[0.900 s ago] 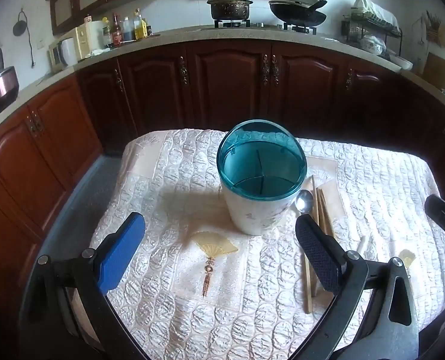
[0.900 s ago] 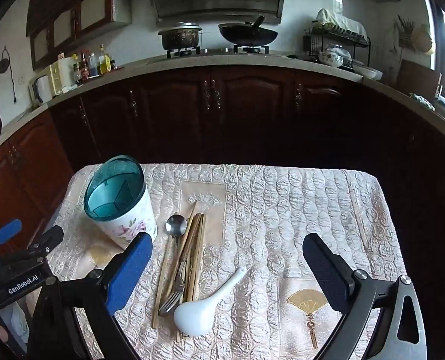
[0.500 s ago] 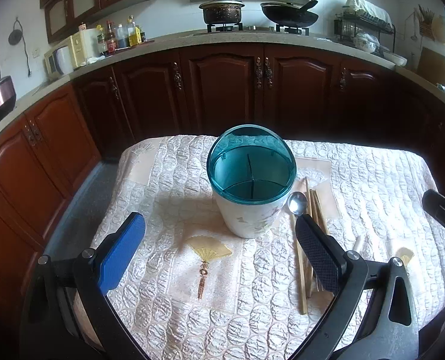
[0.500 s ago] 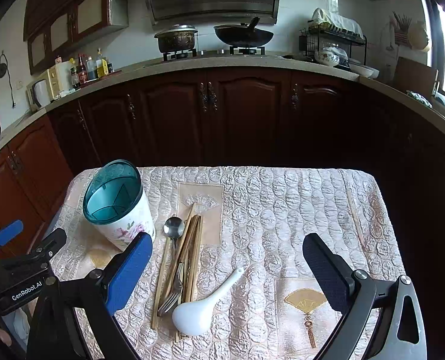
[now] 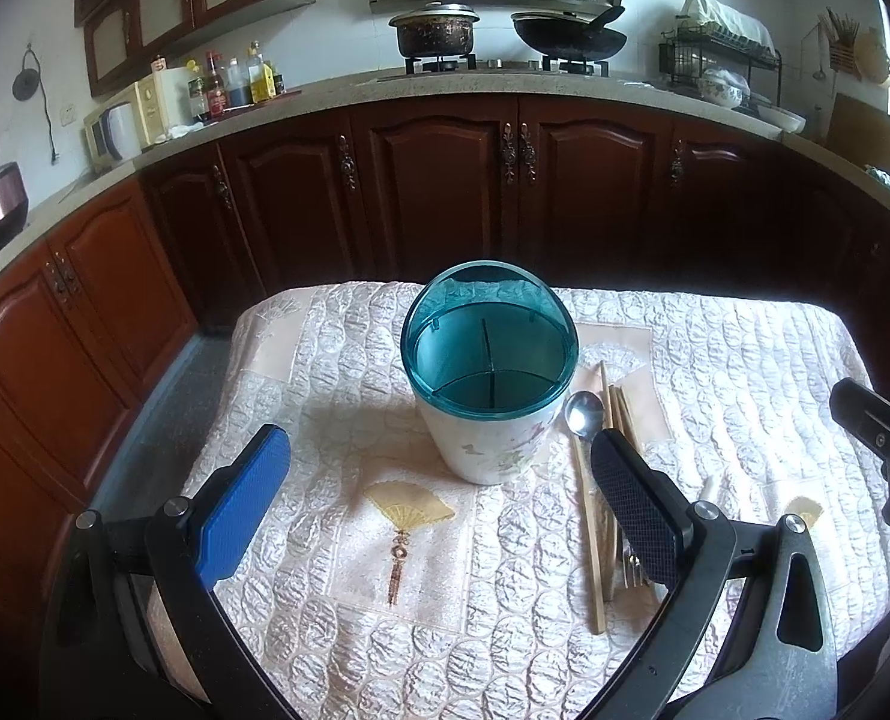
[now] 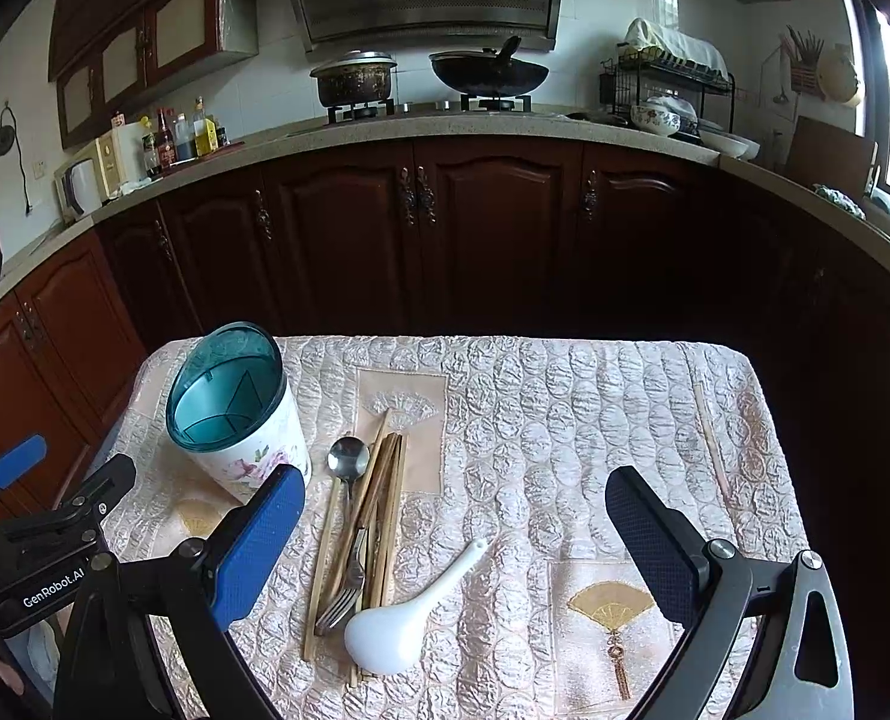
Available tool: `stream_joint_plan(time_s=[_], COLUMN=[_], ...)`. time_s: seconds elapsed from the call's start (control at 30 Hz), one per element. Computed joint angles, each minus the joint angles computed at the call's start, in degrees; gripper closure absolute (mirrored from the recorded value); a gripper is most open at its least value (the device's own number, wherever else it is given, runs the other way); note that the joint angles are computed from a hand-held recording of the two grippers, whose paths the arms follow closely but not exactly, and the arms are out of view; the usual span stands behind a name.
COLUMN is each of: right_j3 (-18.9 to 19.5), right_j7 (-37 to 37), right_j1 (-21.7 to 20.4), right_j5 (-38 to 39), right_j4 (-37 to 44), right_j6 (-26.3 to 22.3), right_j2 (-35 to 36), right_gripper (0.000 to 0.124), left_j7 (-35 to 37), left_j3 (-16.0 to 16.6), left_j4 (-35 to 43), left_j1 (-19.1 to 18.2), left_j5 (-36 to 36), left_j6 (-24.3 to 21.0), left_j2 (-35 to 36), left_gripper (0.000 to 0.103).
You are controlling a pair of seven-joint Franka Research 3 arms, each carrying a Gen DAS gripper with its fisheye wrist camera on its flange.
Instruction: Organize utensils
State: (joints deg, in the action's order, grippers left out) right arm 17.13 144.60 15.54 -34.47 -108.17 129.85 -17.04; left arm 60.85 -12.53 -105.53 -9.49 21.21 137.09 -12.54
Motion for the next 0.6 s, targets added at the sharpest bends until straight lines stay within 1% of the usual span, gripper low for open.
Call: stream_joint_plan(time_s=[0.6], right_j3=[-0.4], right_j7=[-1.0], right_j1=[0.0], right_j5=[0.8], right_j4=[-0.1], right_j6=[-0.2], right_j2=[-0.2], right_gripper=[0.023], left_j7=[1.0], left_j3=[0.1], left_j4=[0.3], left_j1=[-0.4], left_j5=[-1.2], left_j6=[-0.1], left_j2=[0.3], left_gripper=[0.002])
